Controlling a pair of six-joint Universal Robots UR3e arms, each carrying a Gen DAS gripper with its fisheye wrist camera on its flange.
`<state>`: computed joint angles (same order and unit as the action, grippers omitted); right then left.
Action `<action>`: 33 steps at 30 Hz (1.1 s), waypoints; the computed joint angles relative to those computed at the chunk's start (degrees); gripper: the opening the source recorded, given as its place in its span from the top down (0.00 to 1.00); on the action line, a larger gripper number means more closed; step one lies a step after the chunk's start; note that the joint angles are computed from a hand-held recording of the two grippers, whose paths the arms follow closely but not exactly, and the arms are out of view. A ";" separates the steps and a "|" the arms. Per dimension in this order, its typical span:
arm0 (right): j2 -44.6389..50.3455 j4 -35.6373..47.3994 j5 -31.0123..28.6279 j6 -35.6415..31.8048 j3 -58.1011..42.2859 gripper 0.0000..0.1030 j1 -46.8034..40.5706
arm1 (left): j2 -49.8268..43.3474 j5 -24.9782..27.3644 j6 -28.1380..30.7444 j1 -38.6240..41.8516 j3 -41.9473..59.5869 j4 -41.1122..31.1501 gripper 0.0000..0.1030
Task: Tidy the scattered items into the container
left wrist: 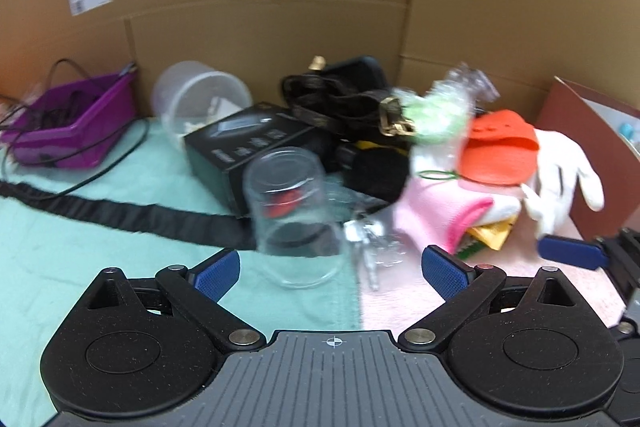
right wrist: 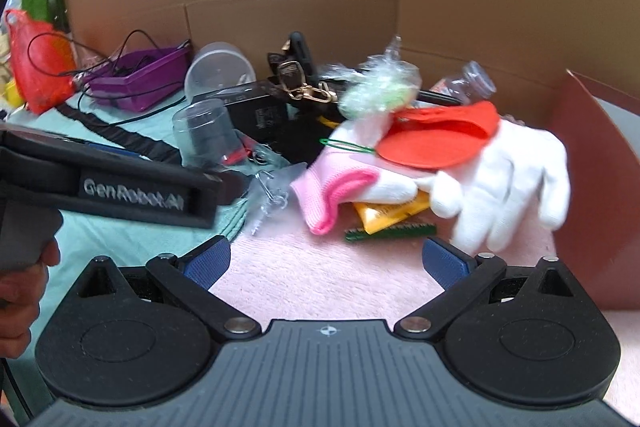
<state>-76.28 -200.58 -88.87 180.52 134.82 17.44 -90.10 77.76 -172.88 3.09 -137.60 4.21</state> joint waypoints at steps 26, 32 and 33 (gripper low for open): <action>6.72 2.52 6.18 -4.17 -5.76 0.64 -3.84 | -13.12 -1.16 -1.12 -3.52 11.05 -2.14 0.52; 4.74 0.10 13.47 -4.00 -2.53 0.98 -6.68 | -12.52 -2.16 -1.41 -3.95 10.83 -2.64 0.74; 4.20 -0.50 13.82 -4.51 -2.07 0.99 -6.46 | -11.84 -2.40 -1.41 -3.88 10.42 -2.74 0.78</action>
